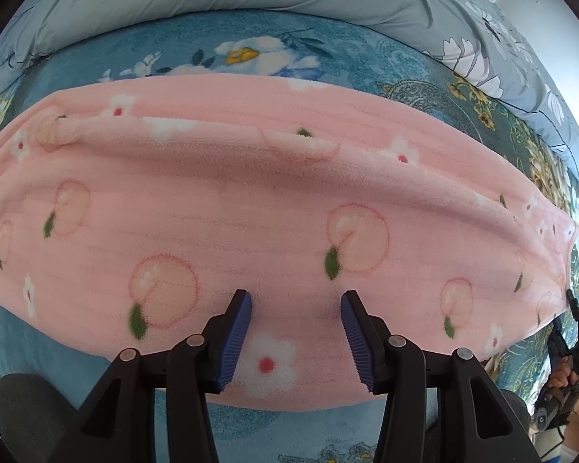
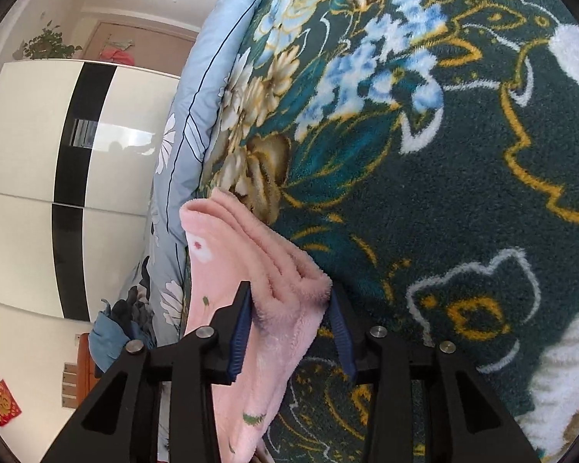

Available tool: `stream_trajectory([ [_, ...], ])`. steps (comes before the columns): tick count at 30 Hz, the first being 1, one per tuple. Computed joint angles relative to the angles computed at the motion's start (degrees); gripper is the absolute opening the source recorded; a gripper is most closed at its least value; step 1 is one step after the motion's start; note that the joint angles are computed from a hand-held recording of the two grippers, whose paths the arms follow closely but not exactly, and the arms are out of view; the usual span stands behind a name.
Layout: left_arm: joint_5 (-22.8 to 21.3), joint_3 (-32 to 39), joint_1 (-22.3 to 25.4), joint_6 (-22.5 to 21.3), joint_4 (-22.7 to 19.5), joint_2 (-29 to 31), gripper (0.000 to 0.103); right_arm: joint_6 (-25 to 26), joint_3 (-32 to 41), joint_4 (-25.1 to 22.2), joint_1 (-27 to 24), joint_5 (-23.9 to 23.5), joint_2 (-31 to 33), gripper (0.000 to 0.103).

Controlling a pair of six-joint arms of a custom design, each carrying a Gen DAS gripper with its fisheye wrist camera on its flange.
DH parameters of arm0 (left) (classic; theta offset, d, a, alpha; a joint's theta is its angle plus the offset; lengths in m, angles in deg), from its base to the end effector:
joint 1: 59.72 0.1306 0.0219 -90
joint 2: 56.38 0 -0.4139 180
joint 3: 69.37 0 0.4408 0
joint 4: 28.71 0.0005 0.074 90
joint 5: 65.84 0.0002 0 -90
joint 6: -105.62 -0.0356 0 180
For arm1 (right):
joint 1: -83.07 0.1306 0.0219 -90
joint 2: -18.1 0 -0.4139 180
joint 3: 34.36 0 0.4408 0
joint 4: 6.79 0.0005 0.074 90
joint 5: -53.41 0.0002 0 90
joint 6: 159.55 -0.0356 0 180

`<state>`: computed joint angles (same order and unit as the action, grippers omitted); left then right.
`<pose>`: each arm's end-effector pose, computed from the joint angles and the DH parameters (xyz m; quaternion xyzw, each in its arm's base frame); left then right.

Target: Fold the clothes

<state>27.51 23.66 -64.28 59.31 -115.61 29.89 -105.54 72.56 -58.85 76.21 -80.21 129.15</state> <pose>0.4496 -0.0384 0.4876 -0.3311 0.9392 -0.0617 0.0665 0.6637 -0.0556 0.4021 0.2239 0.8664 0.4119 0.1719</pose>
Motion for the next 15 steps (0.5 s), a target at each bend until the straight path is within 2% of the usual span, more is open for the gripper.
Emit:
stream_trajectory([
  [1, -0.09, 0.01, -0.08, -0.01, 0.02, 0.06, 0.053, -0.07, 0.42, -0.42, 0.19, 0.08, 0.24, 0.025],
  [4, -0.30, 0.52, -0.76, -0.30, 0.36, 0.15, 0.053, -1.06, 1.39, -1.22, 0.58, 0.98, 0.37, 0.017],
  [8, 1.84, 1.85, -2.40, -0.67, 2.93, 0.91, 0.053, -3.01, 2.57, -0.38, 0.89, 1.01, -0.29, 0.016],
  [13, 4.63, 4.62, -6.26, -4.15, 5.18, 4.68, 0.053, -0.16, 6.70, -3.76, 1.91, 0.60, -0.41, 0.016],
  [15, 4.31, 5.79, -7.43, -5.64, 4.33, 6.90, 0.054, 1.25, 8.41, -5.38, 2.34, 0.32, -0.46, 0.016],
])
